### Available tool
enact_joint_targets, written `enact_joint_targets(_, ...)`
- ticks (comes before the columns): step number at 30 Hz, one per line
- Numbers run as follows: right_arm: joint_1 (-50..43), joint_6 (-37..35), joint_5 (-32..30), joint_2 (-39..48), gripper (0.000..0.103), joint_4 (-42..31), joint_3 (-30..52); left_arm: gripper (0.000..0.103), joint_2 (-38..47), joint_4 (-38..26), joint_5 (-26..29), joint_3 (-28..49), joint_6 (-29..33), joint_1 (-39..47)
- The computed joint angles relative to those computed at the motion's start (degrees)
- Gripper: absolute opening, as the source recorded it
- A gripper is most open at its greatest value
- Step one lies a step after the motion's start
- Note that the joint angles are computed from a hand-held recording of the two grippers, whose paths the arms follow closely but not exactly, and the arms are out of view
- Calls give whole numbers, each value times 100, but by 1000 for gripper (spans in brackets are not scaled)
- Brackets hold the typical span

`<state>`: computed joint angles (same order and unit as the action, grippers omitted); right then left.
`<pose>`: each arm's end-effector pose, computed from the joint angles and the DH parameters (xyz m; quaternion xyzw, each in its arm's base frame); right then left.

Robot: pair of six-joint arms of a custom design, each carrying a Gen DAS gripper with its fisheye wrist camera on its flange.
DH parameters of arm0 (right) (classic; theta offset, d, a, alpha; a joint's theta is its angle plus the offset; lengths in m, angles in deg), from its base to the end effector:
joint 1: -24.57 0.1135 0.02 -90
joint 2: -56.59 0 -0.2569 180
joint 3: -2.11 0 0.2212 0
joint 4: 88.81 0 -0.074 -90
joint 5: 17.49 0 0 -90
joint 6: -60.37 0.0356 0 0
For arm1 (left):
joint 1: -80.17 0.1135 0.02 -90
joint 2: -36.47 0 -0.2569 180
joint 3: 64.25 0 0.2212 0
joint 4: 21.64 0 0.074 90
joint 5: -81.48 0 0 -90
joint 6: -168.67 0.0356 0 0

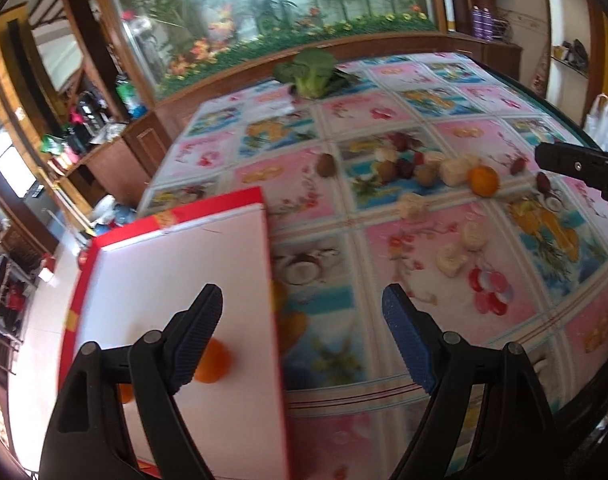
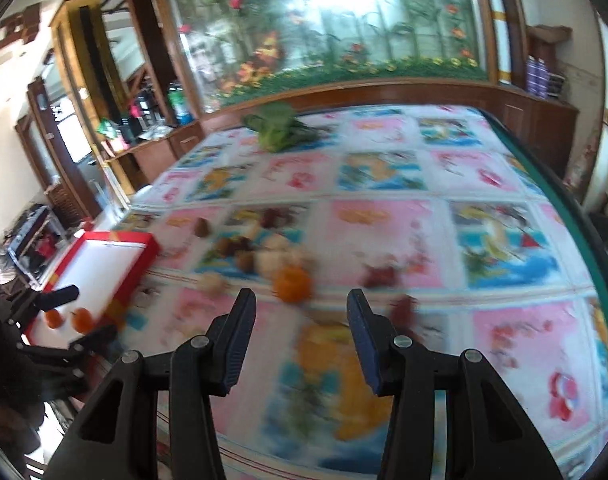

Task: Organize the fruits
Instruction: 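Move both tools back over the fruit on the tablecloth, then grasp a red date with the right tool while the left tool grasps a beige chunk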

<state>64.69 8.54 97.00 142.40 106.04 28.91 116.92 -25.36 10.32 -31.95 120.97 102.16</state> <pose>0.1559 0.1121 0.1060 0.0673 0.9014 0.0888 0.4185 0.1818 0.0610 0.1174 0.2170 0.9084 0.0405 0.3551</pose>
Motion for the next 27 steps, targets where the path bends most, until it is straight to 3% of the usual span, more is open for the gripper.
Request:
enact_joint_targets(5, -630, 48, -275, -211, 47, 334, -862, 82, 270, -38, -299, 79, -301, -852)
enact_joint_targets(9, -787, -42, -414, 94, 47, 706, -1019, 82, 551, -177, -495, 283, -591, -1421)
enact_joint_targets(15, -1164, -340, -1135, 669, 47, 1142, -906, 82, 803, -44, -666, 221, -619, -1782)
enact_joint_targets(18, -1255, -300, -1174, 724, 47, 890, -648, 82, 990, -139, -600, 368, -643, -1766)
enact_joint_targets(22, -1099, -418, -544, 965, 47, 28, 113, 82, 1202, -379, -407, 622, -656, -1672)
enact_joint_targets(27, -1184, -365, -524, 1587, 46, -444, 817, 82, 1454, -559, -271, 878, -693, -1695)
